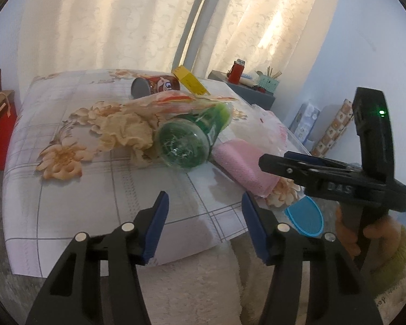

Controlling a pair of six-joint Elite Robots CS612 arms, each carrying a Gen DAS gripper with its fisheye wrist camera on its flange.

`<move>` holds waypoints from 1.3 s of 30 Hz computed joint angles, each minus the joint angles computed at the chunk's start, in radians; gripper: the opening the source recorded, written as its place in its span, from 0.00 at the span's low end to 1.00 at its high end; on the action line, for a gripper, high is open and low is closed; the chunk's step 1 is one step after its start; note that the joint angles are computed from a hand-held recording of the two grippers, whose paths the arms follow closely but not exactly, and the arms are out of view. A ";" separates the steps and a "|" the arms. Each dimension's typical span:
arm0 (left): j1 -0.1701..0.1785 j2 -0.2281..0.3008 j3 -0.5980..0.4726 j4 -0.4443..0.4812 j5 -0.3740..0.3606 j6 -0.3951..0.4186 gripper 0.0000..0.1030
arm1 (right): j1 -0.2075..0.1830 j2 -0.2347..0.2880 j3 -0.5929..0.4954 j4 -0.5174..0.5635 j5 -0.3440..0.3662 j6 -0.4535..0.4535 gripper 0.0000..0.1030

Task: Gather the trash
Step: 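Move both tools toward the green bottle and pink sponge on the table, then close the left tool on the green bottle while the right tool approaches the pink sponge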

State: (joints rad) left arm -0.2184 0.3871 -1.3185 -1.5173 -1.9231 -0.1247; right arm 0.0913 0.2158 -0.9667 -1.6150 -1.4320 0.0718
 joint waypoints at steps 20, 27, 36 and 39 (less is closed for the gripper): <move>0.016 0.007 -0.005 0.013 -0.023 -0.041 0.53 | 0.020 -0.061 0.132 0.037 -0.080 -0.081 0.80; 0.014 0.008 -0.010 0.027 -0.027 -0.039 0.53 | 0.019 -0.060 0.116 0.078 -0.059 -0.047 0.80; 0.013 0.008 -0.010 0.026 -0.026 -0.036 0.53 | 0.015 -0.063 0.109 0.100 -0.034 -0.004 0.80; 0.012 0.007 -0.010 0.025 -0.022 -0.037 0.53 | 0.018 -0.062 0.113 0.091 -0.051 -0.007 0.82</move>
